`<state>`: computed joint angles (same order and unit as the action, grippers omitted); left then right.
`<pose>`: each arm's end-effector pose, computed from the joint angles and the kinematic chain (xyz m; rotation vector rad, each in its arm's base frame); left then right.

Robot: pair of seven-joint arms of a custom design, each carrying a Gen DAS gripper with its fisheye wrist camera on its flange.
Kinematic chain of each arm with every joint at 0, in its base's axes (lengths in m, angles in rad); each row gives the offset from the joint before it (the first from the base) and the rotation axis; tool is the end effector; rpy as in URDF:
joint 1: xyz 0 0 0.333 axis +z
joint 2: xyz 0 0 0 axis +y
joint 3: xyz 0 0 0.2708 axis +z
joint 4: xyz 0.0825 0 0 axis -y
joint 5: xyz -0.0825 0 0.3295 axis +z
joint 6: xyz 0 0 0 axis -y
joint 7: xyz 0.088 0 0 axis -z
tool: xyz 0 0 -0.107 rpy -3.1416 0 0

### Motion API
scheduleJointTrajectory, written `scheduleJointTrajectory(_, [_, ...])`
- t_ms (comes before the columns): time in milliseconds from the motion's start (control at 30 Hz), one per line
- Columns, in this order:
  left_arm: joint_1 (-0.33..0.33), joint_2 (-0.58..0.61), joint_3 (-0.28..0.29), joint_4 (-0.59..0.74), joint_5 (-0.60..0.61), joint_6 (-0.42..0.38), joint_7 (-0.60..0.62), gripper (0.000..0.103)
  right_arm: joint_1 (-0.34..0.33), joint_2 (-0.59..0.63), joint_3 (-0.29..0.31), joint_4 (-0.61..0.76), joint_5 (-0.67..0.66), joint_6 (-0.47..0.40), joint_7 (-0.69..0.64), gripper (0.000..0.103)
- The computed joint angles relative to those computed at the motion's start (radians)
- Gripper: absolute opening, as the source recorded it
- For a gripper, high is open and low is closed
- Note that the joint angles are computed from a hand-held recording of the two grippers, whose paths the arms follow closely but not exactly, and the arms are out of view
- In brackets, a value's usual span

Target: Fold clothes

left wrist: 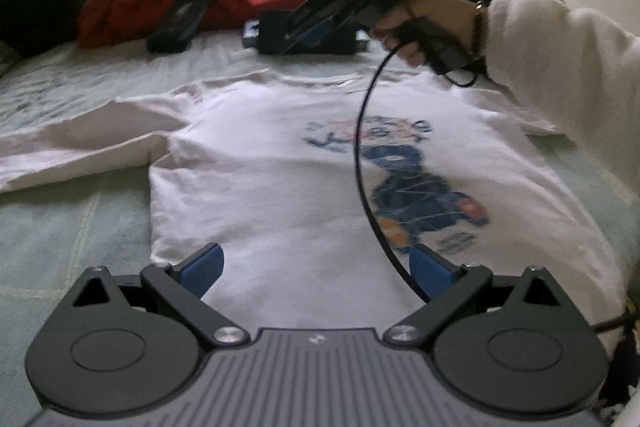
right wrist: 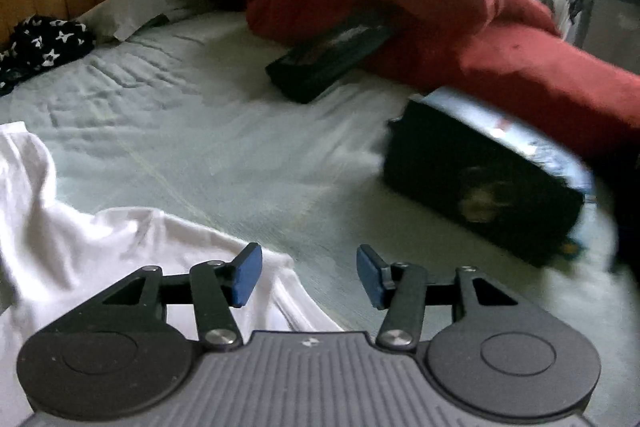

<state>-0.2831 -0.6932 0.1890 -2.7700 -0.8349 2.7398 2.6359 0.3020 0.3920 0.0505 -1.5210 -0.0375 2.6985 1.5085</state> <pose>0.3515 -0.0038 0.4576 -1.3420 2.2148 -1.1203 0.6168 0.2220 0.5057 -2.0602 1.3214 -0.6184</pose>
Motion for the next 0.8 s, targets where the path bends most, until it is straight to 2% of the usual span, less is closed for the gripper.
scheduleJointTrajectory(100, [0.013, -0.091, 0.014, -0.020, 0.020, -0.094, -0.002, 0.099, 0.018, -0.158, -0.047, -0.172, -0.093, 0.025, 0.060, 0.065])
scheduleJointTrajectory(233, [0.050, -0.196, 0.039, -0.021, 0.060, -0.280, -0.020, 0.099, 0.025, -0.335, -0.094, -0.366, -0.385, 0.036, 0.296, 0.072])
scheduleJointTrajectory(367, [0.096, -0.297, 0.058, -0.019, 0.088, -0.461, -0.022, 0.099, -0.031, -0.470, -0.065, -0.507, -0.679, -0.029, 0.563, 0.074])
scheduleJointTrajectory(467, [0.144, -0.375, 0.049, -0.035, 0.104, -0.535, -0.028, 0.099, -0.084, -0.558, -0.036, -0.609, -0.709, -0.044, 0.637, 0.074])
scheduleJointTrajectory(533, [0.182, -0.420, 0.019, -0.054, 0.119, -0.534, -0.048, 0.099, -0.104, -0.635, -0.036, -0.699, -0.645, -0.012, 0.630, 0.074])
scheduleJointTrajectory(633, [0.207, -0.417, -0.041, -0.078, 0.136, -0.457, -0.102, 0.099, -0.097, -0.775, -0.051, -0.845, -0.523, 0.042, 0.572, 0.076])
scheduleJointTrajectory(733, [0.182, -0.357, -0.090, -0.101, 0.134, -0.323, -0.157, 0.099, -0.002, -0.932, -0.102, -1.001, -0.341, 0.086, 0.459, 0.088])
scheduleJointTrajectory(800, [0.151, -0.325, -0.104, -0.120, 0.139, -0.247, -0.178, 0.099, 0.044, -1.027, -0.102, -1.096, -0.269, 0.101, 0.427, 0.089])
